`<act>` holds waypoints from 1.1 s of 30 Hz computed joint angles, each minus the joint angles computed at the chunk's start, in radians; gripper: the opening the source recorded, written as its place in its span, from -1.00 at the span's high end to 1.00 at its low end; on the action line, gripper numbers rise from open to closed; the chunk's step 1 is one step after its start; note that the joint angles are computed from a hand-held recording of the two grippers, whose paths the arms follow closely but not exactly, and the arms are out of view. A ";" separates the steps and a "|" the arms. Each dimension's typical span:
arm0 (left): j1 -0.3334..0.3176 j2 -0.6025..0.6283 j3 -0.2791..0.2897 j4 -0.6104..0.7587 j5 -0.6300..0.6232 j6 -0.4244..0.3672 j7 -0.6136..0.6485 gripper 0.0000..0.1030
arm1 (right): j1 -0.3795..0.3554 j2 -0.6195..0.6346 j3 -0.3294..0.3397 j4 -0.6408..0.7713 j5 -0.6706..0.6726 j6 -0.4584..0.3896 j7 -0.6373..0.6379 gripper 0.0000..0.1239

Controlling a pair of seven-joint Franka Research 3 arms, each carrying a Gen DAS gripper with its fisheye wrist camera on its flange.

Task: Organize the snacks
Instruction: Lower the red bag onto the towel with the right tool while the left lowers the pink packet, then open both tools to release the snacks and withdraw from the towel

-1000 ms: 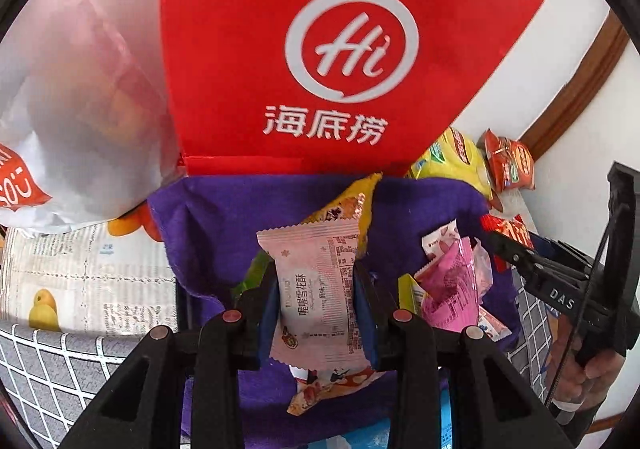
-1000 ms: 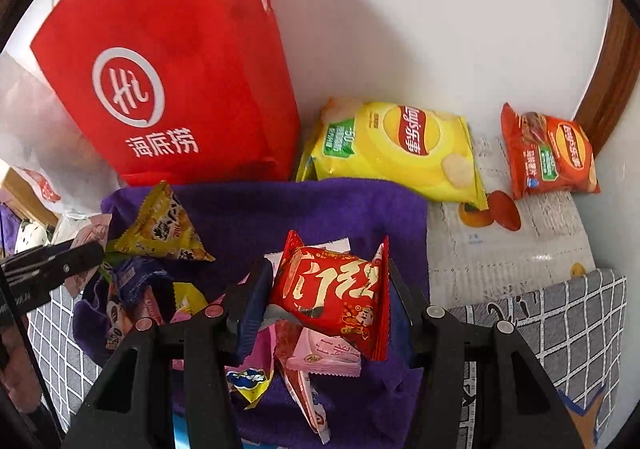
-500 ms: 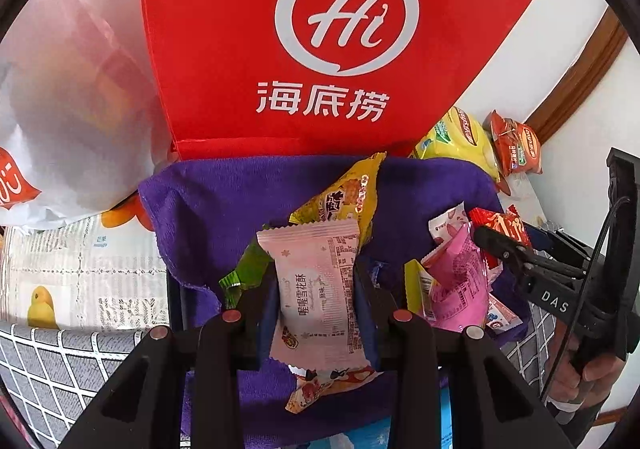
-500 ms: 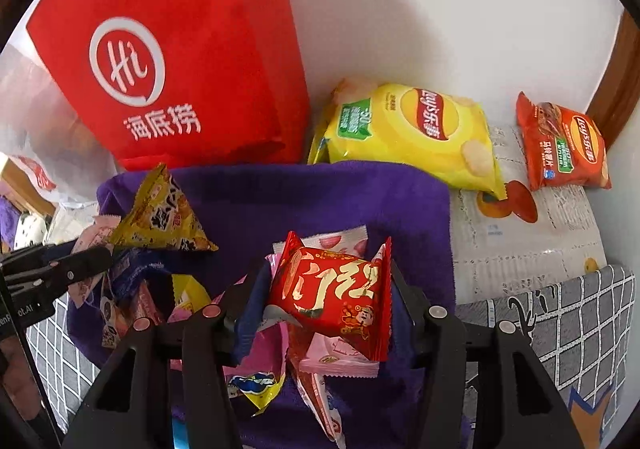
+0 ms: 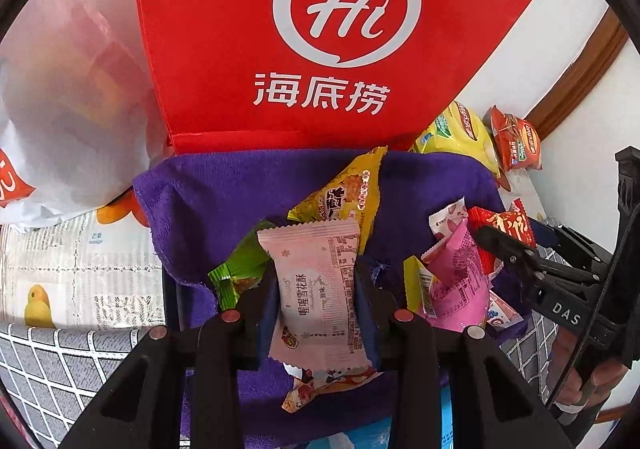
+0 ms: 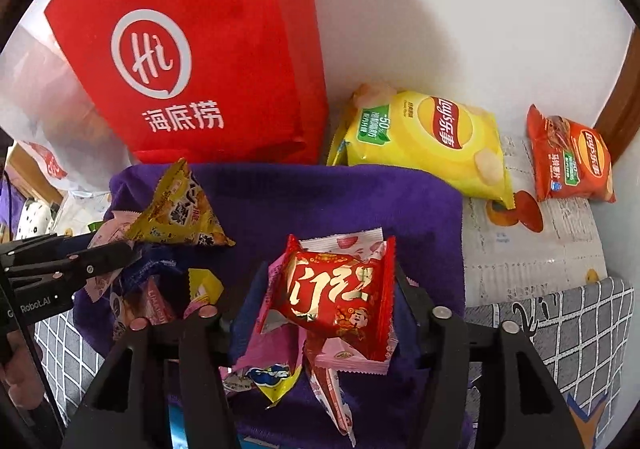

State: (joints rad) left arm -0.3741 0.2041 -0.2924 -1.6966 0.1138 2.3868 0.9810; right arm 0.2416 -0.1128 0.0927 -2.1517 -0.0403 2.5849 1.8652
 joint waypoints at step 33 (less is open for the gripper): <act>-0.013 -0.126 0.007 -0.033 0.137 -0.015 -0.098 -0.33 | -0.041 -0.168 0.080 -0.063 -0.058 0.111 0.042 -0.16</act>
